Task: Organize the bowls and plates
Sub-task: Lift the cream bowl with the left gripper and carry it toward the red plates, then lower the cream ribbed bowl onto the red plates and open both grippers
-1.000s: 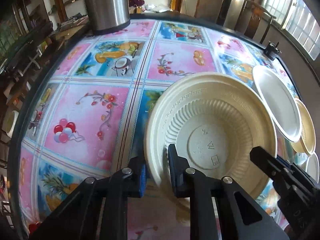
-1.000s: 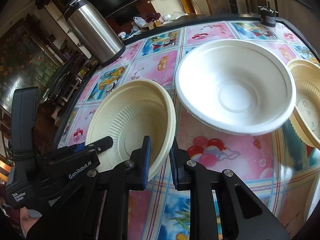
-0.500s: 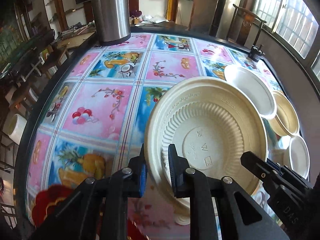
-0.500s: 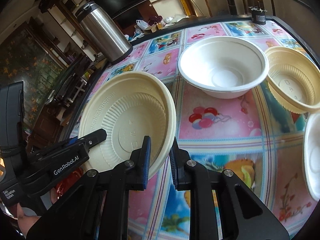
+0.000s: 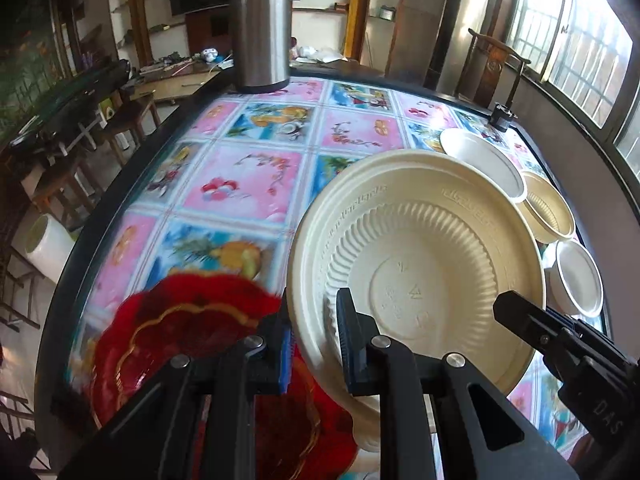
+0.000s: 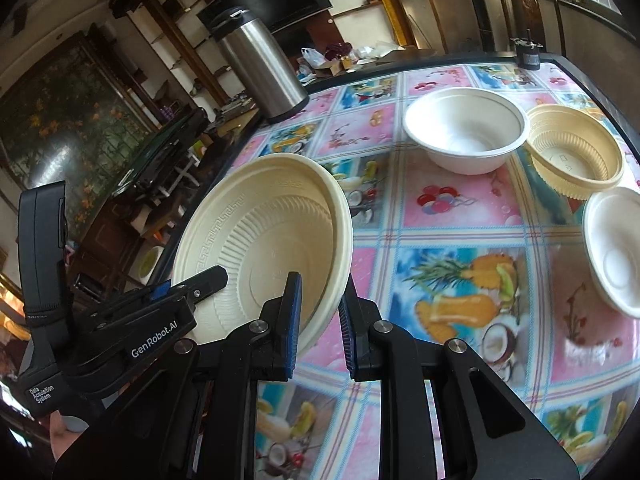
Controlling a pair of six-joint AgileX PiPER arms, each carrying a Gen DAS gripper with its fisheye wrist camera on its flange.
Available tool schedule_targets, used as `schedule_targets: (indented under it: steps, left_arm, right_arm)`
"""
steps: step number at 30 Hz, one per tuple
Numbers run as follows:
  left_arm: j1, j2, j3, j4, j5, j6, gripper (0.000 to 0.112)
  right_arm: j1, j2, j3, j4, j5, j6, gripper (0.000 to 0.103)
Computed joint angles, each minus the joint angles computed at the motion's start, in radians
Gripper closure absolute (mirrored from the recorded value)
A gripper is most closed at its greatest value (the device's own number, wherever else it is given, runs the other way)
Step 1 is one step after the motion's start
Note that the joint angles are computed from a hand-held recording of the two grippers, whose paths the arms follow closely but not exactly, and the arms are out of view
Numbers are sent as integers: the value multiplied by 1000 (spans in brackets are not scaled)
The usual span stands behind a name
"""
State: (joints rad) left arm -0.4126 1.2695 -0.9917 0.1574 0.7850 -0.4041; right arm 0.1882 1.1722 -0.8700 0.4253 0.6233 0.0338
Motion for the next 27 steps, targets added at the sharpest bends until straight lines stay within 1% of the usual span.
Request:
schedule_targets:
  steps: [2, 6, 8, 11, 15, 16, 19, 21, 27]
  left_arm:
    - [23, -37, 27, -14, 3, 15, 94]
    - [62, -124, 82, 10, 17, 21, 94]
    - [100, -163, 107, 1, 24, 53, 94]
    - [181, -215, 148, -48, 35, 134, 94]
    - [293, -262, 202, -109, 39, 243, 94]
    - [336, -267, 218, -137, 37, 286, 94]
    - [405, -261, 246, -179, 27, 350, 94]
    - [438, -253, 264, -201, 17, 385, 94]
    - [465, -242, 303, -204, -7, 411, 94]
  right_arm:
    - [49, -21, 9, -47, -6, 63, 85]
    - [177, -31, 8, -167, -21, 216, 85]
    - [254, -27, 5, -240, -32, 309, 85]
    - [339, -4, -1, -303, -46, 394, 85]
    - [424, 37, -4, -335, -67, 459, 85]
    - [443, 56, -10, -343, -71, 470, 84]
    - [493, 107, -26, -366, -80, 504, 84]
    - [509, 140, -38, -365, -83, 508, 84]
    - [525, 200, -55, -352, -79, 494, 84]
